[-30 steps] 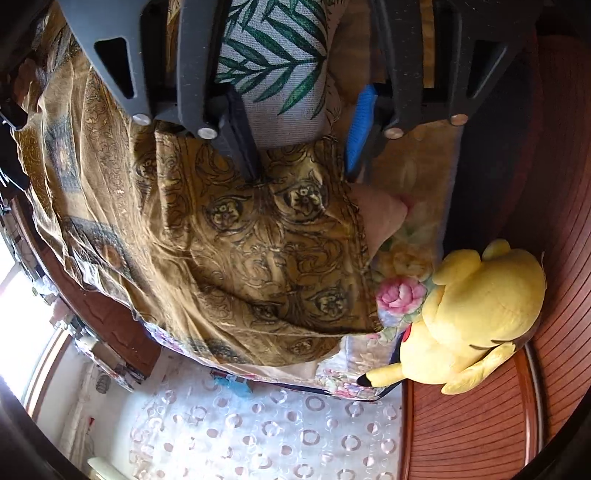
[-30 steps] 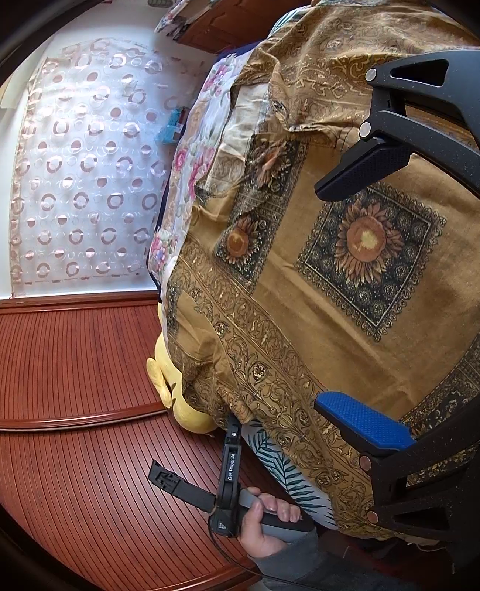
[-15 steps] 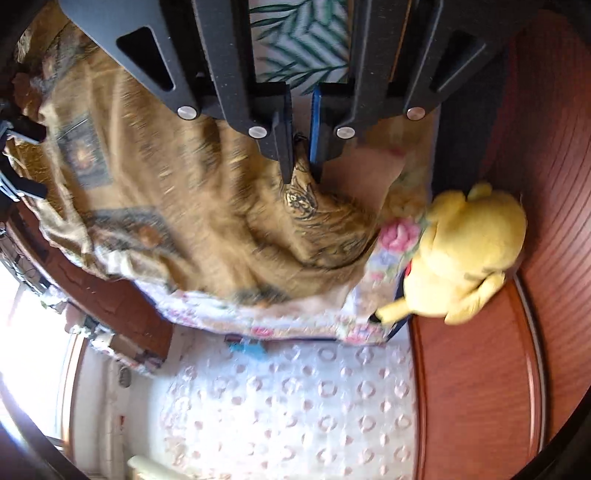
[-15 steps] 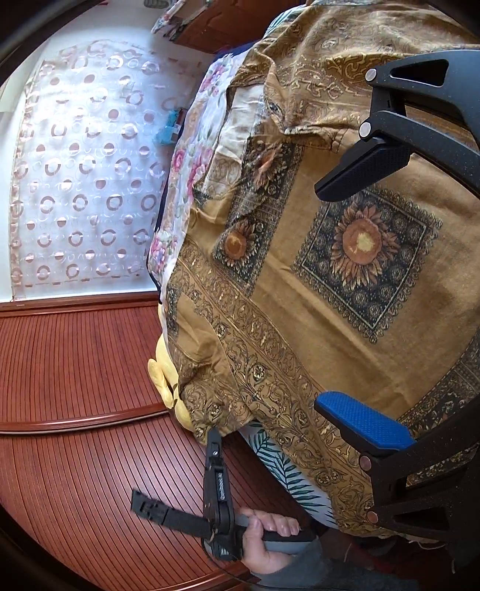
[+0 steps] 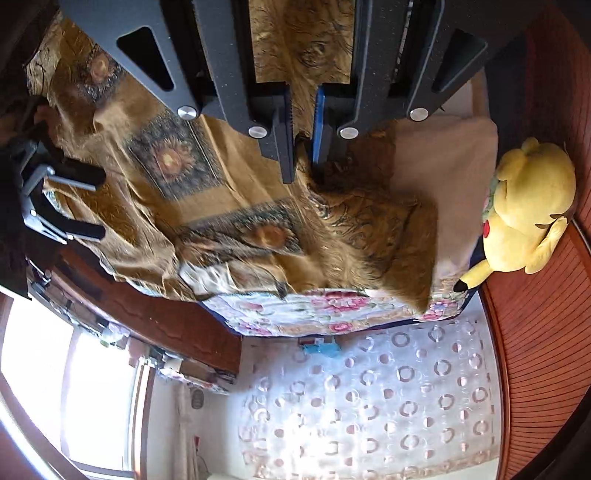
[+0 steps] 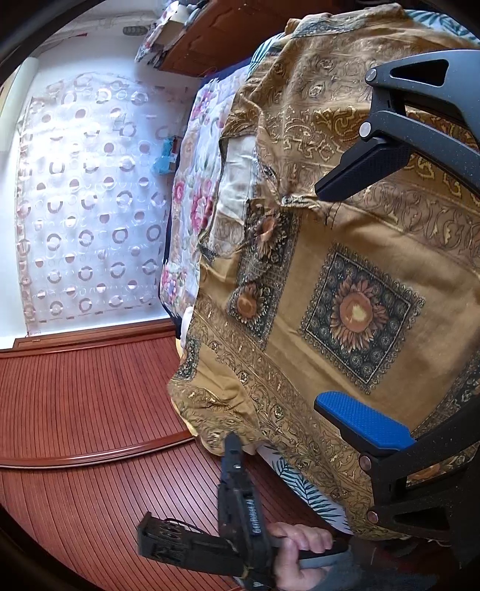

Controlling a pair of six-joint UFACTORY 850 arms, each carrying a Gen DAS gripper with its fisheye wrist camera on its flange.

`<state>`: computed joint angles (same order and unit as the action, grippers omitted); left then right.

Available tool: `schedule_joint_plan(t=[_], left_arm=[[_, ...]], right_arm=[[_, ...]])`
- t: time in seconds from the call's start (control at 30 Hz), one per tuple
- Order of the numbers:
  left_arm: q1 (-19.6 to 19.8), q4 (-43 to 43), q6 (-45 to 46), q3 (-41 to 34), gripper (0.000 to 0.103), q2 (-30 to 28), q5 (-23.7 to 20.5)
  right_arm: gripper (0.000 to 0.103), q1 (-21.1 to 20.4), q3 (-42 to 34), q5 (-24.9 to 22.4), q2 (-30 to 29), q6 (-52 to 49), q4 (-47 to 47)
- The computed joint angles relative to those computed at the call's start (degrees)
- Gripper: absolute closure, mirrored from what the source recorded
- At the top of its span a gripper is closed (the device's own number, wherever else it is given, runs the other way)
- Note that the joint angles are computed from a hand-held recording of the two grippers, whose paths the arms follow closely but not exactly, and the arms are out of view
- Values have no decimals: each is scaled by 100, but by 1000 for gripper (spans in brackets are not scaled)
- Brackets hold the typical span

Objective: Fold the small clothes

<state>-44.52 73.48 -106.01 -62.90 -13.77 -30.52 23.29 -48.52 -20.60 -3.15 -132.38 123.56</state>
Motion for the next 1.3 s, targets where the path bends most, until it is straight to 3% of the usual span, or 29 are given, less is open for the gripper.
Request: schedule_joint_plan(t=[0.07, 0.27, 0.4, 0.47, 0.53, 0.7, 0.83, 1.0, 1.3], left_arm=[[-61, -70, -4, 30, 94, 3, 22], [-210, 278, -681, 326, 79, 283, -222], [-309, 676, -1188, 550, 60, 533, -508], [-347, 797, -1311, 605, 57, 602, -676], [-388, 898, -1429, 679, 45, 688, -864], [-512, 1150, -1893, 864, 23, 862, -1380], [-596, 1178, -1977, 970, 16, 972, -1698], [-656, 1109, -2025, 1082, 16, 1047, -1924], [-663, 1070, -2246, 1298, 16, 1121, -1943]], right_arm=[[0, 8, 9, -5, -12, 5, 11], [1, 67, 10, 21, -55, -56, 76], [2, 41, -108, 50, -98, 189, -246], [2, 58, -193, 83, -158, 249, -349], [3, 125, -287, 129, -226, 262, -409], [12, 200, -706, 54, -525, 884, -1202], [16, 309, -1162, -78, -866, 1508, -1808], [21, 495, -1887, -177, -1428, 2489, -2662], [24, 890, -3124, -28, -2453, 4513, -4631]])
